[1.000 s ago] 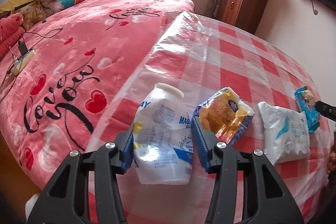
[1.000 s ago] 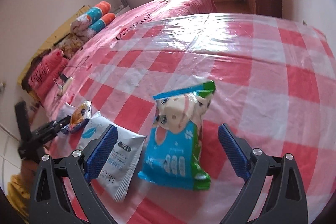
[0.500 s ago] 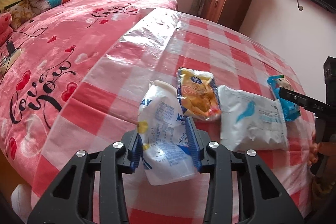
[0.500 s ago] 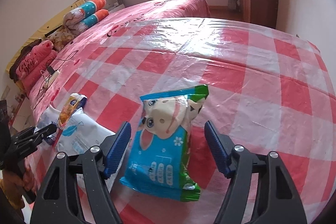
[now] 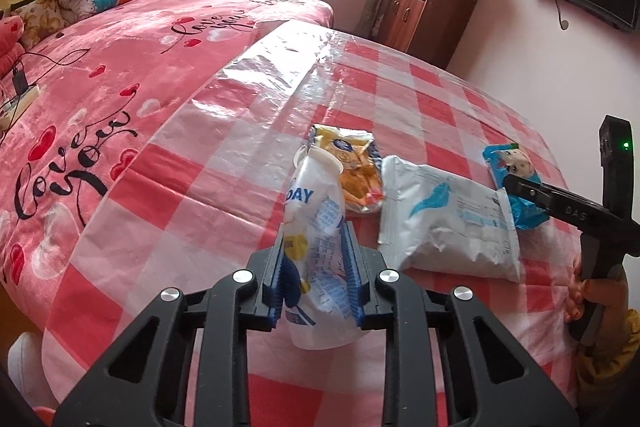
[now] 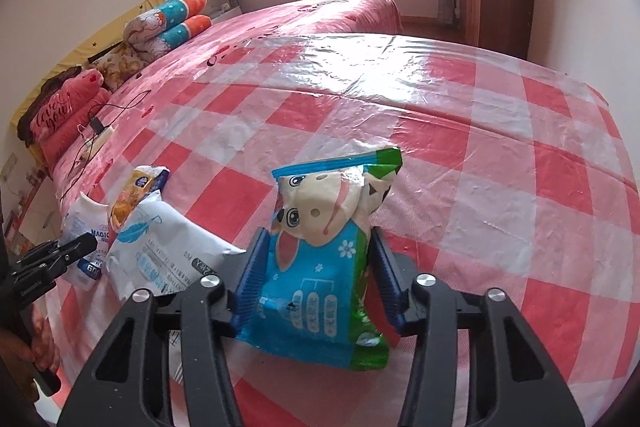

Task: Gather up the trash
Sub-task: 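Lift the bottle and blue snack bag and carry them toward the orange bucket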

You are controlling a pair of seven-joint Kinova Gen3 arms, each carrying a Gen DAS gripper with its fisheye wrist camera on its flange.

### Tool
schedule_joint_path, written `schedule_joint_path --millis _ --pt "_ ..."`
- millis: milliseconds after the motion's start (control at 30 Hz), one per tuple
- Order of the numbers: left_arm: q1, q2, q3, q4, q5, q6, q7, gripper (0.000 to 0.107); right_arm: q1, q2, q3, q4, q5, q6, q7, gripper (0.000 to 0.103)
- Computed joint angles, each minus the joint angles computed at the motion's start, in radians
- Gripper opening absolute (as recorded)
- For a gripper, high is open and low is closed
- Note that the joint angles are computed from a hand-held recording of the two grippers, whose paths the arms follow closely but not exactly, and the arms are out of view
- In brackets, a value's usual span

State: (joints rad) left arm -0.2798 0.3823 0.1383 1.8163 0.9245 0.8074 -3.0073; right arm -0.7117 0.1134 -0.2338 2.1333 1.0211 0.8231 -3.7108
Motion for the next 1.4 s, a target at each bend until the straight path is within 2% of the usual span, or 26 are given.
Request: schedule_joint_path --millis 333,500,900,1133,1400 --pt "-0.025 -0.025 -0.019 0.036 0.022 0.062 -0.033 0.023 -0.042 -0.008 -0.025 0.015 0.006 0.040 -0.068 0.045" --pt "-0.032 -0.031 -0.034 0.048 0.030 0.092 -0.051 0.021 -0.067 -0.034 -0.051 0.050 0.032 0.053 -0.187 0.045" --pt "-0.061 -0.053 -0.072 0.090 0.055 0.178 -0.110 0.019 -0.168 -0.031 -0.124 0.018 0.011 0.189 -0.263 0.045" --pt "-0.082 -0.054 -0.095 0.104 0.054 0.228 -0.126 0.019 -0.220 -0.014 -0.133 0.000 0.021 0.206 -0.302 0.045" --pt "-0.116 -0.057 -0.117 0.110 0.051 0.295 -0.156 0.019 -0.258 0.010 -0.133 -0.009 0.066 0.165 -0.364 0.045"
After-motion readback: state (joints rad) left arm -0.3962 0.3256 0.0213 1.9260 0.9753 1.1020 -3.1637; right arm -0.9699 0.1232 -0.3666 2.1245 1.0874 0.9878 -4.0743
